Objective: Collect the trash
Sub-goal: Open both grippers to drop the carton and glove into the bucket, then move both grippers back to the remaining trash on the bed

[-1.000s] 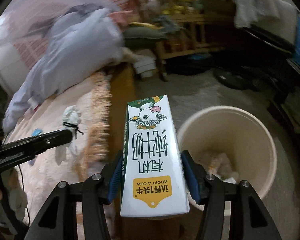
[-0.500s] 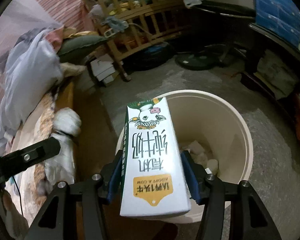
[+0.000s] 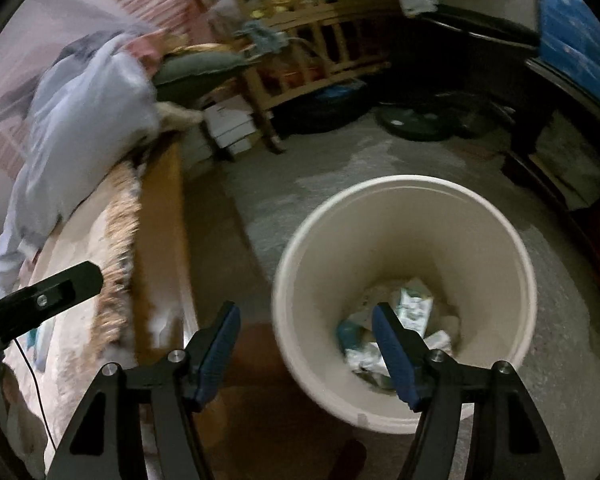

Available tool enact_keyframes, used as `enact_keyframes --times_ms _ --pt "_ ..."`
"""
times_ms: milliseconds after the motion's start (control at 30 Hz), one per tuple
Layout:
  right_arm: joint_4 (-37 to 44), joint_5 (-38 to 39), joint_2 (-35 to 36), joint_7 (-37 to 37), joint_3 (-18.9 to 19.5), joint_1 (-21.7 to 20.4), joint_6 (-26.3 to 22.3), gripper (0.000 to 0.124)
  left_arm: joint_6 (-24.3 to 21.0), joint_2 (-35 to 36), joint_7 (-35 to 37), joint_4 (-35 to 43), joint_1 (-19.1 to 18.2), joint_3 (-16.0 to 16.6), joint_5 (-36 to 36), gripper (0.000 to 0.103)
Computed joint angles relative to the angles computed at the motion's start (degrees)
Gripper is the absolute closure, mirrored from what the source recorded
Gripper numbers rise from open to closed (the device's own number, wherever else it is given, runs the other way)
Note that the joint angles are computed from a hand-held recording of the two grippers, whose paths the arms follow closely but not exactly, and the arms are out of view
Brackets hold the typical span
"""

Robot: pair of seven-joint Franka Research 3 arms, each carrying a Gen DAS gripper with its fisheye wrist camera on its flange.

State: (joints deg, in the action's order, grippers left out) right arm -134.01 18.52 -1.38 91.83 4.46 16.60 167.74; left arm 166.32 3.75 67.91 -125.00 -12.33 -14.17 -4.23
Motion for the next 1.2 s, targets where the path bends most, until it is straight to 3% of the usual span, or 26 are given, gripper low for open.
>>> enact_keyframes --times_ms 167,433,700,900,1067,1133,1200 --pt "1.63 0.2 0.27 -1.4 1.71 2.33 -0.18 0.058 -0.06 -5.98 -11.34 -7.29 1.32 2.8 13.19 0.055" --pt "5.3 -3.34 1.98 0.41 3.91 6.36 -1.64 0.058 1.03 -13.42 -14.36 -15.77 4.41 4.78 15.83 0.055" --pt "10.23 -4.55 5.41 0.23 5.21 9.87 -3.63 0.058 0.7 -19.28 -13.81 -21.53 6.9 7.39 16.09 0.055" --pt "15.59 -3.35 9.78 -1.82 6.67 12.42 -5.97 0.058 -0.12 -25.43 -10.29 -27.55 8.71 11.1 14.37 0.055" --pt "22.42 -2.31 15.41 -4.82 8.44 15.14 -8.86 0.058 -2.45 -30.92 -9.24 -32.44 14.71 12.43 15.99 0.055" --pt "25.7 -2.32 18.18 -5.5 8.82 16.46 -10.33 0.058 -3.22 -31.18 -7.61 -33.03 15.6 14.76 15.02 0.055" --pt "28.34 -3.4 20.32 -4.76 8.32 17.98 -11.57 0.058 -1.85 -30.09 -4.2 -33.23 13.98 18.76 11.38 0.055"
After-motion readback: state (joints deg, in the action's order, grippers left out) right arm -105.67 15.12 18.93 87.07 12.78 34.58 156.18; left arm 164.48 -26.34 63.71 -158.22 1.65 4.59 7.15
